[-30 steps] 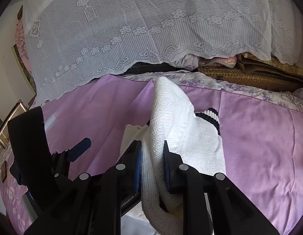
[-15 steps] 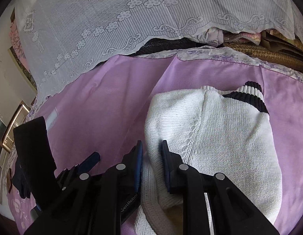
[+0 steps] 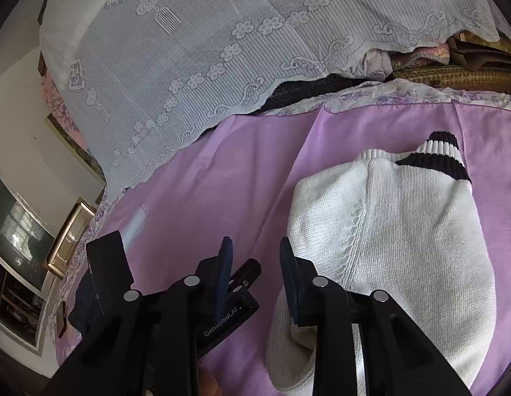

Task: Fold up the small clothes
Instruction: 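Lift the side edge and fold it over the sweater with the right tool, then lay the folded edge down and open the right tool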

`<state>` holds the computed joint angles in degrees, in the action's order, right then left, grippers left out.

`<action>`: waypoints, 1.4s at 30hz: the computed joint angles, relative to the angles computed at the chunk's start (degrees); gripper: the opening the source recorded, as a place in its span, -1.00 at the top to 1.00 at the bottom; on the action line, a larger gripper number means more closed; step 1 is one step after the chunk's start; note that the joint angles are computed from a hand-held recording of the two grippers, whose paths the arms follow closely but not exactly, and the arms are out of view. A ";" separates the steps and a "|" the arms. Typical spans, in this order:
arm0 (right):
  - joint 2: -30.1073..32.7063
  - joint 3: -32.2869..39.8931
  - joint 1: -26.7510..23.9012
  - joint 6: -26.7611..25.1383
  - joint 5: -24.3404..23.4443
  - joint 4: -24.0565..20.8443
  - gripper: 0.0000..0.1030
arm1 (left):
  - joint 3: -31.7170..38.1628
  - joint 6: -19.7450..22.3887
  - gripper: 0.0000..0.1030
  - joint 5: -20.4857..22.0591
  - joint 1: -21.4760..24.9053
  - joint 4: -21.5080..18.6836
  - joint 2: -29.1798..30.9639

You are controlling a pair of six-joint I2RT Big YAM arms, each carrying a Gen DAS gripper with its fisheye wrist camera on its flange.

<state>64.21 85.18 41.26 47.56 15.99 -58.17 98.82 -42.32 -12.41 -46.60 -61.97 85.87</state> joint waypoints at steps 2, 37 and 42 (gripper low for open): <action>-1.88 -0.29 1.81 -2.03 4.67 -1.35 0.54 | 0.43 0.78 -0.67 -1.35 -0.60 0.12 -1.00; -18.04 -16.52 8.93 -8.99 15.14 -3.53 0.47 | 2.96 8.53 -0.91 -22.26 -11.73 -10.19 -0.23; -16.01 -13.18 -5.23 -12.90 6.12 -1.66 0.47 | 15.13 16.76 -0.91 -27.33 -16.29 -11.42 8.42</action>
<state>48.21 72.00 36.03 34.65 22.10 -59.83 113.95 -25.56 -39.74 -62.88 -73.40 94.30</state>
